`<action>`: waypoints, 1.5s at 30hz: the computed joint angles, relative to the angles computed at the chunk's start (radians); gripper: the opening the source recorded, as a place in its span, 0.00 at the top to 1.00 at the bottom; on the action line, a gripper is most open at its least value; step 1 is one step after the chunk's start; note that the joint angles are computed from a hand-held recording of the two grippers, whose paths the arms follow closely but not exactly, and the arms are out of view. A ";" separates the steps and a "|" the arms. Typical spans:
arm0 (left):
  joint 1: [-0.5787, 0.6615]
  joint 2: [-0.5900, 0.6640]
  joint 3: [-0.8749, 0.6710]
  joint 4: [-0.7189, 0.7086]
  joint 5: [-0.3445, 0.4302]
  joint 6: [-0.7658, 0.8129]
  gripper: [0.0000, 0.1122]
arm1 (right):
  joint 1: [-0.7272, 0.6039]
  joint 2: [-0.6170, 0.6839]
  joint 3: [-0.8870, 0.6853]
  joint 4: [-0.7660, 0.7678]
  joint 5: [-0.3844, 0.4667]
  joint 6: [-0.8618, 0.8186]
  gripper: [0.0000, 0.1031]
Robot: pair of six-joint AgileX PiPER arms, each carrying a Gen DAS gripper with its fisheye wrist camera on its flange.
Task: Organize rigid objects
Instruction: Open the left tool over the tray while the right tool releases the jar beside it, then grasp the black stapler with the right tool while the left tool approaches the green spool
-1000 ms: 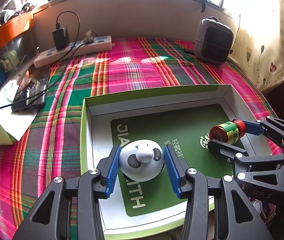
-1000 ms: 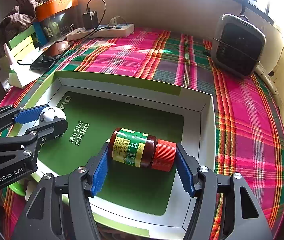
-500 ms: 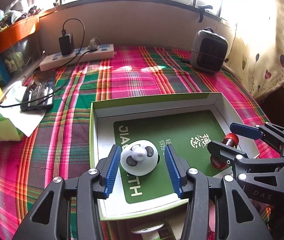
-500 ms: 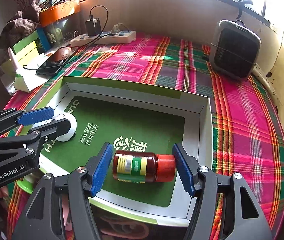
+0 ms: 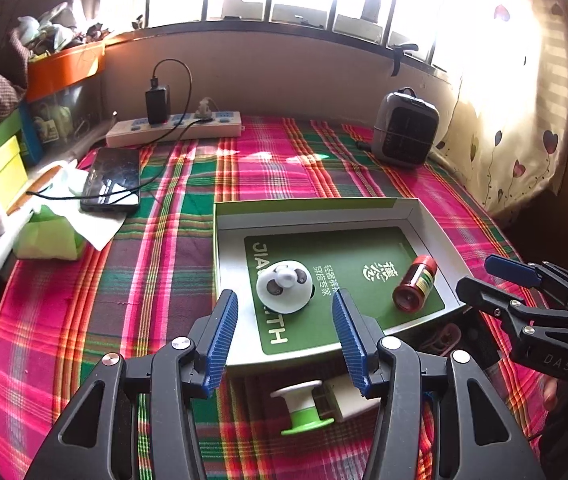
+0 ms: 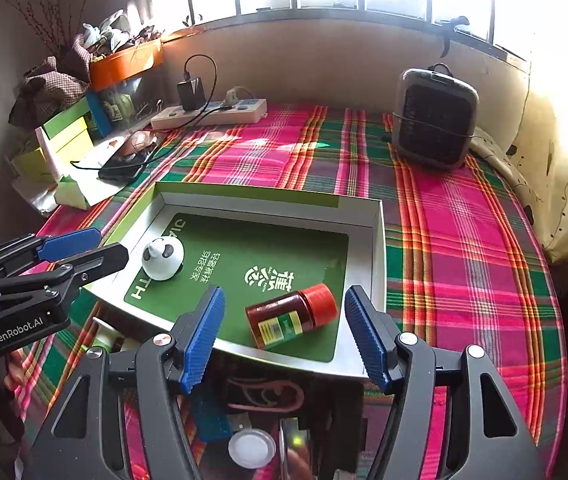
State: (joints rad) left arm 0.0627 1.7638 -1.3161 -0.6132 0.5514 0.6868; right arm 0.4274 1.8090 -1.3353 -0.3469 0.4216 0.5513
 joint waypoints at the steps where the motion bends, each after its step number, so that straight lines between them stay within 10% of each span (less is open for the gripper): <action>1: 0.007 -0.014 0.020 -0.009 -0.007 0.013 0.57 | 0.000 -0.019 0.025 -0.012 -0.012 0.018 0.39; 19: 0.157 -0.112 0.261 -0.249 0.045 0.268 0.57 | 0.015 -0.259 0.431 -0.397 -0.099 0.555 0.38; 41: 0.116 -0.081 0.239 -0.230 0.069 0.227 0.57 | -0.038 -0.103 0.302 -0.215 -0.067 0.345 0.39; 45: 0.103 -0.078 0.237 -0.218 0.063 0.215 0.57 | -0.042 -0.089 0.285 -0.178 -0.066 0.300 0.57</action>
State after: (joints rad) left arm 0.1659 1.6859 -1.0796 -0.8310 0.6147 0.9015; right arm 0.3855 1.7203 -1.0505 -0.5252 0.3558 0.8513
